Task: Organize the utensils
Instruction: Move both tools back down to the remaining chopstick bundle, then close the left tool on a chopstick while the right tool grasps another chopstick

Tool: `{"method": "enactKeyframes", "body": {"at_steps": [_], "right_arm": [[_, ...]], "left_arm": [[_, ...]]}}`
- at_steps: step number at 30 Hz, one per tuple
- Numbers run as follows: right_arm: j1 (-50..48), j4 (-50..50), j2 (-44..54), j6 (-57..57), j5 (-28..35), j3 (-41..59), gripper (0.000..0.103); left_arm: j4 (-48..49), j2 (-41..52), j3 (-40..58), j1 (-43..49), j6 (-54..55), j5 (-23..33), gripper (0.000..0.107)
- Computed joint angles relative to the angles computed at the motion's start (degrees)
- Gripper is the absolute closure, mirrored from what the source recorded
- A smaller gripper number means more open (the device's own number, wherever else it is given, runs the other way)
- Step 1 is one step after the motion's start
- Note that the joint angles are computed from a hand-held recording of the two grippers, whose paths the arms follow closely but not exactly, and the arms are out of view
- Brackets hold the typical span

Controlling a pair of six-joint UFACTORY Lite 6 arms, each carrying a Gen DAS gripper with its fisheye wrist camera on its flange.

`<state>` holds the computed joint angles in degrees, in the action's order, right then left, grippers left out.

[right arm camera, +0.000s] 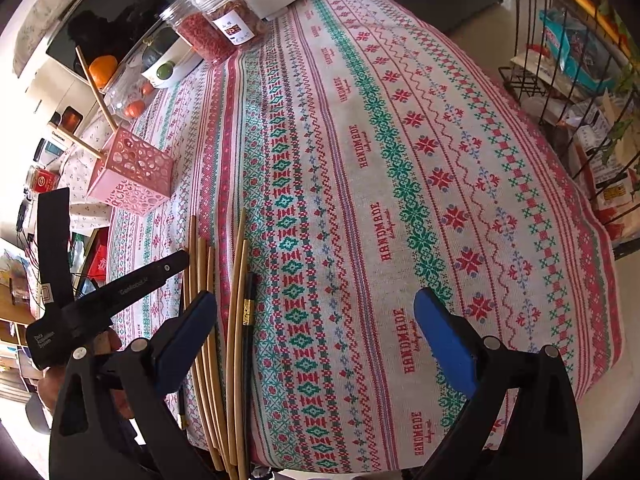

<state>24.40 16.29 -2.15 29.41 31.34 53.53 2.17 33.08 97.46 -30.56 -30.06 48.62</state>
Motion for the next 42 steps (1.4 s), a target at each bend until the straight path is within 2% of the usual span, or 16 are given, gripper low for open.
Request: {"method": "enactKeyframes", "body": {"at_steps": [5,8,10,13,19,20,21,23,26,31,34,36,39,42], "right_arm": [[-0.32,0.37,1.28,0.24,0.15,0.67,0.007],[-0.49,1.48,2.12,0.11,-0.12,1.09,0.007],[-0.43,1.80,3.33,0.58,-0.37,1.95,0.007],[0.18,1.82,5.94,1.94,-0.94,4.22,0.007],[2.15,3.09,14.87,3.02,-2.22,11.82,0.007],[2.59,3.38,16.66,2.92,-2.38,13.37,0.012],[3.17,2.32,18.24,4.01,-2.30,14.90,0.024],[4.26,-1.33,20.99,7.24,-0.99,17.85,0.040],[6.78,-11.63,24.28,15.77,1.38,22.38,0.054],[8.72,-16.42,26.83,19.56,3.26,25.74,0.056],[10.61,-20.15,29.36,21.70,5.44,29.11,0.066],[12.13,-23.22,31.26,23.12,6.71,31.54,0.078],[13.92,-25.91,32.89,23.95,7.84,34.09,0.092],[14.95,-24.12,35.26,21.72,7.26,36.52,0.094]], "left_arm": [[5.15,2.76,3.13,-3.79,-3.68,1.34,0.088],[8.77,3.05,2.47,-7.14,-6.47,0.10,0.102],[11.40,3.21,2.22,-8.65,-8.88,-0.42,0.103],[8.52,-0.27,-3.09,-7.34,-9.23,-6.72,0.103],[3.06,-14.11,-12.96,-2.40,-2.65,-11.98,0.103],[2.52,-15.65,-13.89,-1.73,-1.60,-12.11,0.103],[2.33,-17.87,-15.38,-1.33,-1.08,-12.32,0.103],[0.93,-20.48,-16.88,0.04,1.04,-12.44,0.103],[-1.49,-23.37,-19.33,2.44,5.09,-12.42,0.103],[-3.56,-26.89,-22.30,4.69,7.90,-11.72,0.103],[-3.53,-27.16,-21.96,4.77,7.55,-10.89,0.103],[-3.52,-27.43,-22.20,4.88,7.49,-10.70,0.103],[-3.95,-28.18,-22.96,5.33,7.97,-10.66,0.103],[-4.99,-28.67,-23.56,6.35,9.12,-10.51,0.102]]}}
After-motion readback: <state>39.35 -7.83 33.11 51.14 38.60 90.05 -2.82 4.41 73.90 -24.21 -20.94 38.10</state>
